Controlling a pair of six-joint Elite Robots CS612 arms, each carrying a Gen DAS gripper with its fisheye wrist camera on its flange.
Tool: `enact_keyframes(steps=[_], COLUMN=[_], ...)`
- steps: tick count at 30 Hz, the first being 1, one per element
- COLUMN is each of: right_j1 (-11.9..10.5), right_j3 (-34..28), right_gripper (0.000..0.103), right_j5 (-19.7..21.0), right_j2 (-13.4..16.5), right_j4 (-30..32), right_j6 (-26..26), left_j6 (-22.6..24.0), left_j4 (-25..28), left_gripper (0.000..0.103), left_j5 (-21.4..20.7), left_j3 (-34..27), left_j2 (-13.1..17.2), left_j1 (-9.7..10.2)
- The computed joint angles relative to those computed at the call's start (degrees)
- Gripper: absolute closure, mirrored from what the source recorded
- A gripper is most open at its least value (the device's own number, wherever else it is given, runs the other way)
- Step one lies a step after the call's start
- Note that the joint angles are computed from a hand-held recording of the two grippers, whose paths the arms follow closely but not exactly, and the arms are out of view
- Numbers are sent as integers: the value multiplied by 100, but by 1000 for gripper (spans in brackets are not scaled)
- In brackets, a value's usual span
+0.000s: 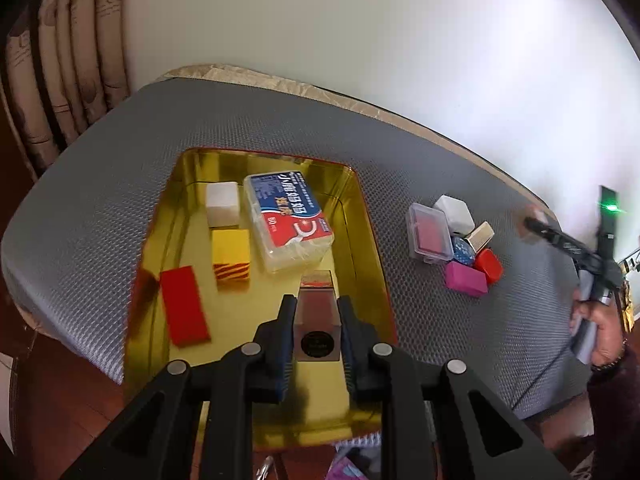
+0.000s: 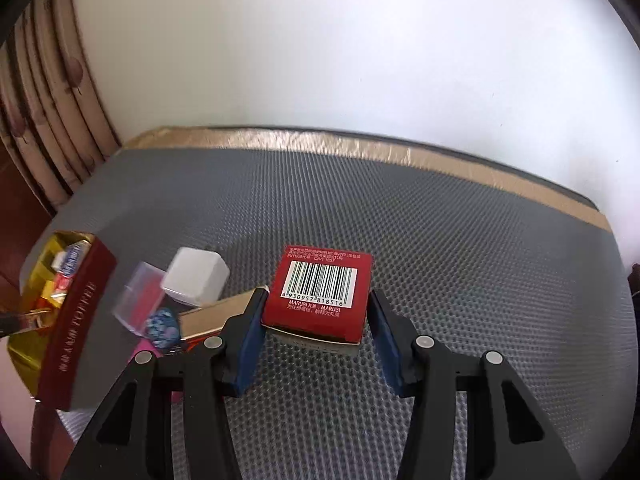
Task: Organize rigid objects
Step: 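Carry the stamp toward the tin while the right gripper grasps the red barcode box, then release the stamp in the tin while the right gripper places the barcode box there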
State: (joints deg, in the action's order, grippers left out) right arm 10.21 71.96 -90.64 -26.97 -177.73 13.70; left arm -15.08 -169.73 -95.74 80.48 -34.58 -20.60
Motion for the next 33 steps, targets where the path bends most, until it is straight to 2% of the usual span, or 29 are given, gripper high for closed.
enact_keyframes(steps=[6, 14, 20, 23, 24, 26, 29, 33], right_j1=[-20, 34, 64, 76, 84, 105, 143, 219], right_j3=[336, 548, 660, 703, 720, 742, 752, 685], right_gripper=[56, 56, 56, 56, 56, 56, 56, 56], right_j5=[222, 458, 520, 567, 573, 616, 725, 1068], right_j2=[-204, -282, -327, -352, -365, -378, -400, -419], right_j4=[-365, -661, -780, -824, -834, -858, -884, -880], right_j6=[200, 411, 422, 421, 406, 400, 349, 260], left_j6=[22, 260, 476, 612, 624, 584, 268, -362], left_j4=[105, 134, 335, 290, 244, 114, -88, -447], left_gripper=[83, 83, 83, 75, 71, 70, 70, 70], left_j5=[10, -135, -21, 68, 170, 281, 490, 1536], left_j3=[-215, -463, -524, -417, -361, -247, 62, 677], left_j2=[158, 331, 367, 296, 258, 185, -8, -328], left_j1=[-4, -16, -76, -109, -130, -146, -164, -300])
